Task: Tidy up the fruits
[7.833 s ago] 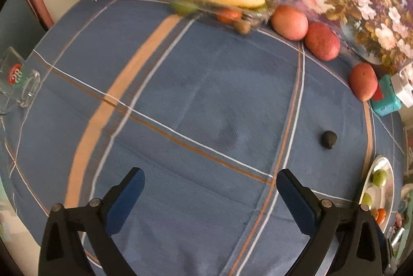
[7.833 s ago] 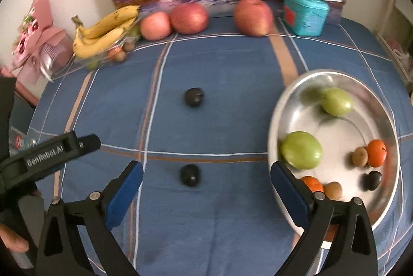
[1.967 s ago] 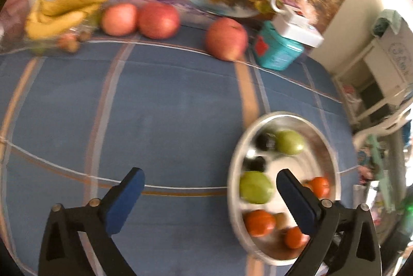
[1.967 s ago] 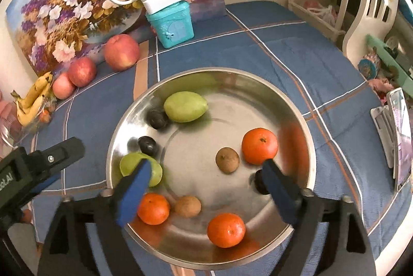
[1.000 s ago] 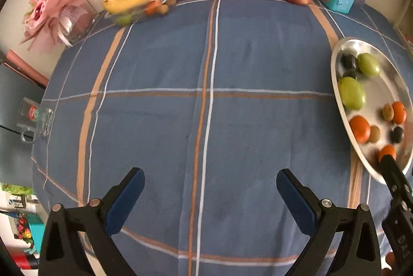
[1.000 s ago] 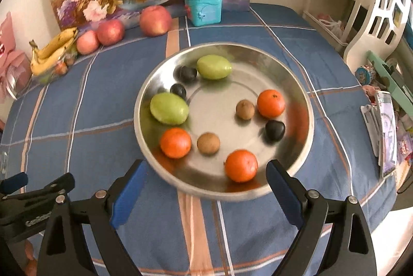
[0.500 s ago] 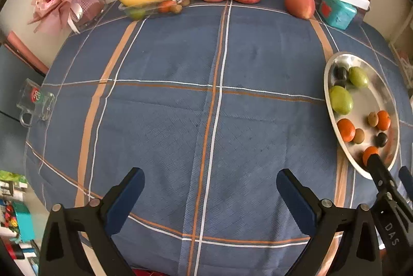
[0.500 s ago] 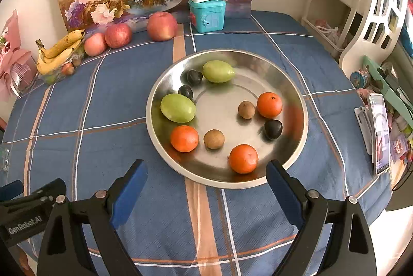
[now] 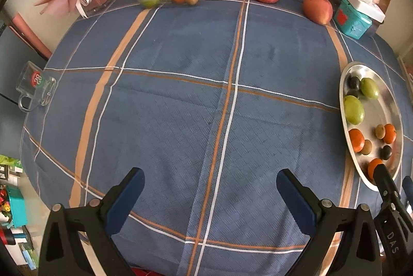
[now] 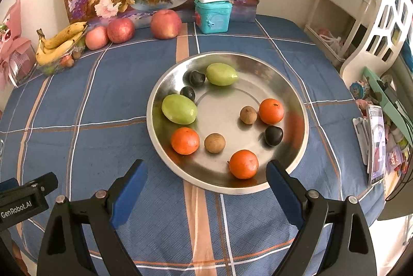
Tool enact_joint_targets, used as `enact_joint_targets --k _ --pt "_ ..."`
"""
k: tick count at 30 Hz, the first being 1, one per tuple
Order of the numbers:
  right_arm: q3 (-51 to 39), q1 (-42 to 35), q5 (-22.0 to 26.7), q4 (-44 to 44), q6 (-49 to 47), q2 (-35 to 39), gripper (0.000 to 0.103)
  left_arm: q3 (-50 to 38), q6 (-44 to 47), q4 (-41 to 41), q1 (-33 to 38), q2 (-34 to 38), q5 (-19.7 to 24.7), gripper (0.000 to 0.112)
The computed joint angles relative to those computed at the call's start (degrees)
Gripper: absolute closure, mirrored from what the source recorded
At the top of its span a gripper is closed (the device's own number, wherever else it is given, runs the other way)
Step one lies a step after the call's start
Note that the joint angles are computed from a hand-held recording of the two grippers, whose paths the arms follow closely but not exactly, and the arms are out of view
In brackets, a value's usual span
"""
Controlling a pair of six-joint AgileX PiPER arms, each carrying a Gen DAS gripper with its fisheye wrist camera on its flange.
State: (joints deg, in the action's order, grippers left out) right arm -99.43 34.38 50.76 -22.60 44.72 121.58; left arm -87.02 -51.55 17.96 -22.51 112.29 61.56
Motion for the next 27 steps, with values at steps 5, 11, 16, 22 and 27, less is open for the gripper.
enact_joint_targets --k 5,11,16,22,27 --pt "-0.88 0.30 0.74 0.10 -0.51 0.66 0.010 1.28 -1.26 1.27 -0.01 -0.98 -1.46 0.009" --pt "-1.48 0.47 1.16 0.01 -0.65 1.06 0.010 2.02 -1.21 2.18 -0.22 -1.34 -2.47 0.009" --pt "-1.95 0.57 1.46 0.03 -0.67 1.29 0.010 2.18 -1.43 1.79 -0.35 -1.48 -2.77 0.009" --pt "-2.03 0.72 1.58 -0.13 -0.43 1.36 0.010 2.17 -1.15 1.36 -0.25 -1.40 -2.87 0.009" --pt "-2.12 0.76 1.66 -0.15 -0.38 1.44 0.010 2.34 -1.70 1.46 -0.24 -1.56 -2.95 0.009"
